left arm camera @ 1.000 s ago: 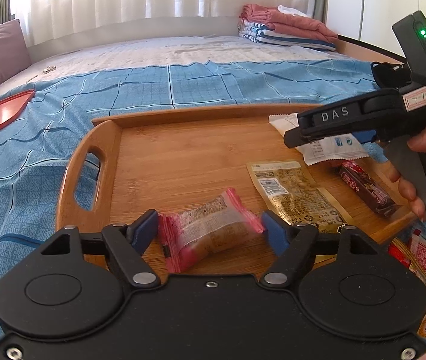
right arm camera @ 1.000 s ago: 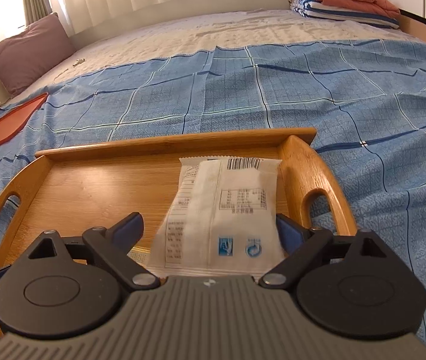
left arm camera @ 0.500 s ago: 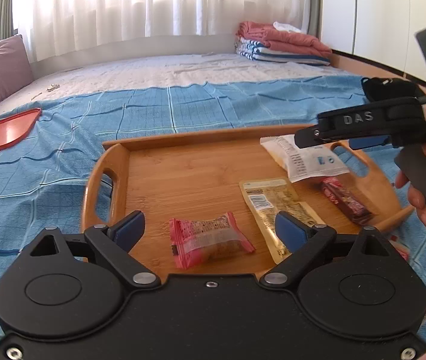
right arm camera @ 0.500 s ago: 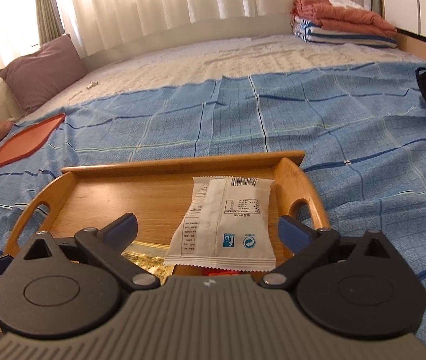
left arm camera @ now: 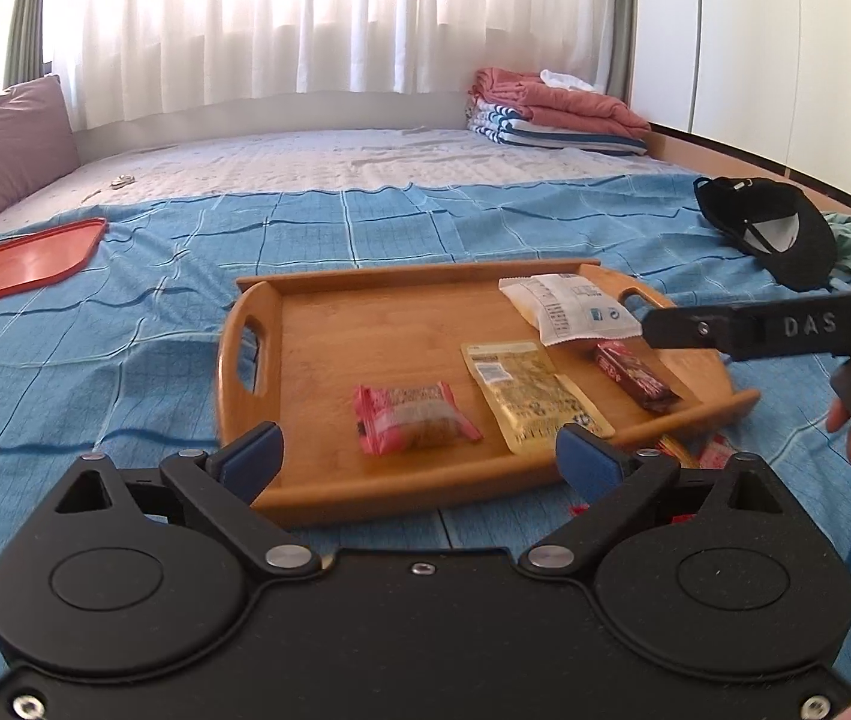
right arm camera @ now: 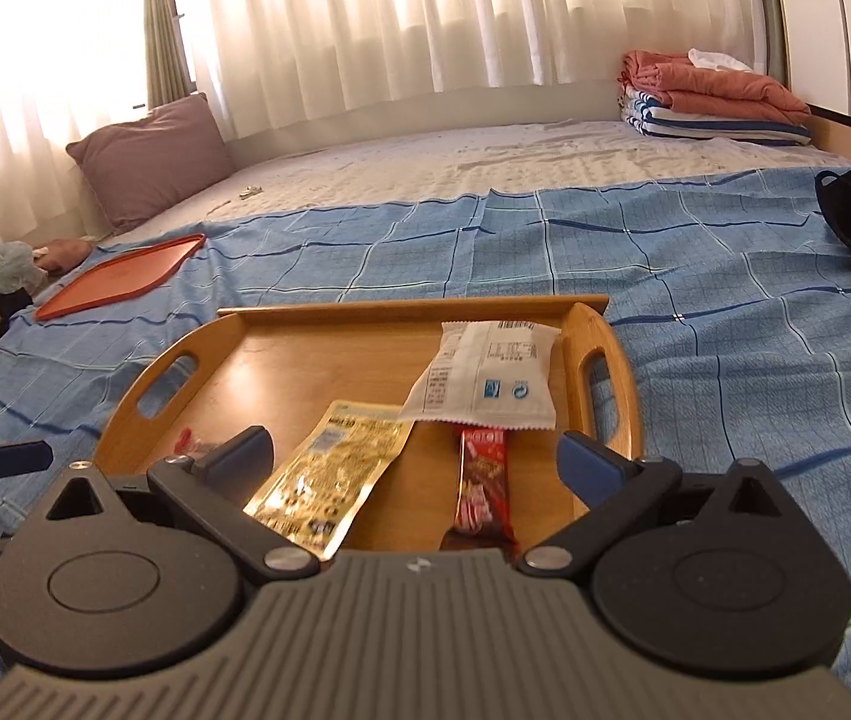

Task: Organize snacks
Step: 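Lower both packets onto the tray and open both tools, then move both tools back to the snack pile, left tool toward the green packet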

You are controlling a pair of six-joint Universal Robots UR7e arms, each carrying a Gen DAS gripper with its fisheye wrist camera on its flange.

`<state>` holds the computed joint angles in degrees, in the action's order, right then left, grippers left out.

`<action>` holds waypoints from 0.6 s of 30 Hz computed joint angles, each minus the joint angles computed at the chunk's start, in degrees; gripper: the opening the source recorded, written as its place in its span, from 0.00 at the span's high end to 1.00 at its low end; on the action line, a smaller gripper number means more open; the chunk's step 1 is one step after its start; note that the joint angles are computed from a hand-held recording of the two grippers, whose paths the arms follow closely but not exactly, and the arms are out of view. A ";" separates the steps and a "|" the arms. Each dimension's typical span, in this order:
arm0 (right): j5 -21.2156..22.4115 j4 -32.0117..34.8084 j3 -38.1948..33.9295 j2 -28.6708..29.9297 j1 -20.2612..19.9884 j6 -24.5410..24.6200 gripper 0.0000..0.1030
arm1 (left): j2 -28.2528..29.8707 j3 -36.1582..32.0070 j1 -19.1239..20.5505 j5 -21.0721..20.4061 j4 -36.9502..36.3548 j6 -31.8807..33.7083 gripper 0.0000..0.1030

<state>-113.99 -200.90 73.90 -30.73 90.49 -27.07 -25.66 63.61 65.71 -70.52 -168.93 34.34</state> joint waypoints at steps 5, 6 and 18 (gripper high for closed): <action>-0.18 -5.03 4.71 -0.89 0.59 -2.90 0.00 | -2.76 5.38 0.00 0.25 -3.01 -0.39 0.05; -0.22 -5.83 5.55 -1.02 0.72 -3.46 0.00 | -3.07 6.15 0.01 0.43 -3.62 -0.36 0.05; -2.09 -14.46 12.36 0.38 1.62 -11.20 0.00 | -5.91 14.86 -0.10 2.63 -12.03 0.39 0.04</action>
<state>-116.08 -215.36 86.26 -30.35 92.11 -38.26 -31.58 78.47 65.61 -67.89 -180.96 34.73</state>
